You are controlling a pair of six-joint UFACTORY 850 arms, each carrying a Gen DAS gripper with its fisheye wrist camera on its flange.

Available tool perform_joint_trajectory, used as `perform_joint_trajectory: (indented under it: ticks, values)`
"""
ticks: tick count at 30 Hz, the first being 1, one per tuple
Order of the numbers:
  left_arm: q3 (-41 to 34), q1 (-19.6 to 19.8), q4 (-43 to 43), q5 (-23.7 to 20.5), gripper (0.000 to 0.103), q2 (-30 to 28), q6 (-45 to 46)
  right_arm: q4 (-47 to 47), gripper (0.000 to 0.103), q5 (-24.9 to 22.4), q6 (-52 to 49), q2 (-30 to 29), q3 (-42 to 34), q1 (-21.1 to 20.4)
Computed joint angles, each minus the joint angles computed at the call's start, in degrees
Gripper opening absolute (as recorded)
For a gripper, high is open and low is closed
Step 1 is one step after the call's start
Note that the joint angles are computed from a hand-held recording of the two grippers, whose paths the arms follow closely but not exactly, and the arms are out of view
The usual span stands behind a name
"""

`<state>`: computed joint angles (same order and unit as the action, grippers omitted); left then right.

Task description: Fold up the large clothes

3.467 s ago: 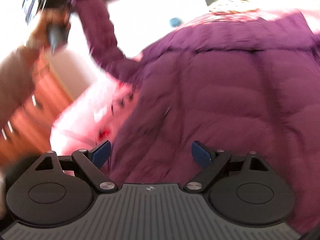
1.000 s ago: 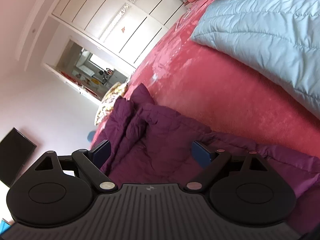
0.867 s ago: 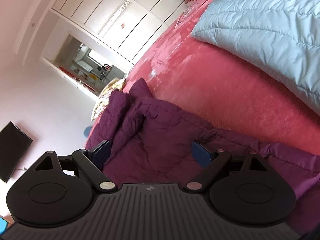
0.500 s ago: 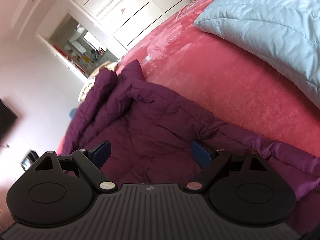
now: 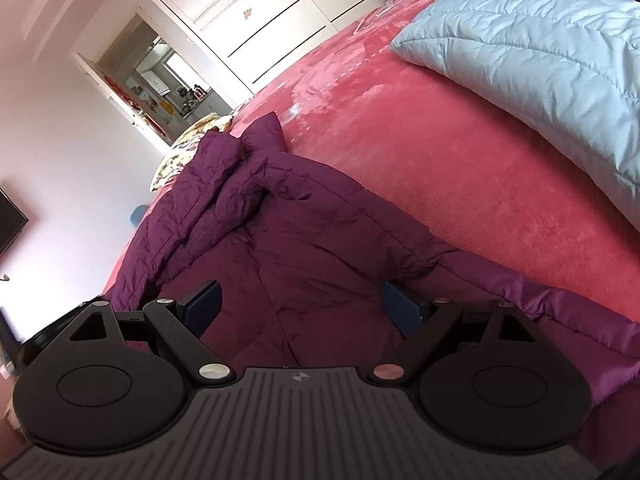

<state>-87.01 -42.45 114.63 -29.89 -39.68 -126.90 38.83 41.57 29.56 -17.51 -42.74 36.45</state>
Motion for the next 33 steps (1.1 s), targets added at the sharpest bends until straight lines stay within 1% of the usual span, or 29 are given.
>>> perform_joint_trajectory:
  ticks: [3, 8, 13, 15, 17, 20, 23, 27, 29, 31, 33]
  values:
    - [7.46, -1.79, -0.7, -1.19, 0.068, 5.95, -1.15, 0.18, 0.103, -0.42, -0.25, 0.76, 0.39, -0.05]
    - [17.49, -4.6, -8.32, -3.46, 0.068, 13.99, 3.06, 5.66, 0.103, 0.69, -6.46, 2.77, 1.39, 1.5]
    - [26.17, -6.55, -14.05, -2.9, 0.068, 21.26, 1.75, 12.62, 0.103, 2.24, -14.34, 4.98, 2.94, 3.91]
    - [28.92, -7.25, -15.39, -1.93, 0.068, 23.63, 1.23, 15.62, 0.103, 2.76, -17.56, 5.76, 3.54, 5.12]
    - [31.49, -8.38, -16.32, -2.0, 0.068, 25.74, -0.01, 18.22, 0.103, 3.11, -20.24, 6.79, 4.38, 6.23]
    - [34.58, -9.66, -17.19, -0.7, 0.068, 28.44, -2.37, 22.49, 0.103, 3.97, -24.48, 8.48, 5.65, 7.91]
    - [36.76, -11.06, -18.91, 0.0, 0.068, 30.32, -2.58, 27.58, 0.103, 5.55, -27.89, 10.48, 7.23, 9.96]
    - [38.86, -11.78, -20.02, 2.51, 0.068, 32.26, -4.52, 36.44, 0.103, 10.38, -30.67, 13.98, 10.25, 13.88]
    - [40.15, -12.08, -18.27, 3.26, 0.068, 33.19, -7.42, 41.01, 0.103, 12.35, -31.8, 15.16, 11.28, 15.46]
    - [41.01, -12.35, -16.53, 3.87, 0.068, 33.77, -9.87, 44.12, 0.103, 12.85, -30.98, 16.51, 12.38, 16.49]
    - [41.98, -12.41, -13.47, 5.12, 0.068, 34.3, -14.36, 47.29, 0.103, 12.91, -29.18, 18.23, 13.91, 17.42]
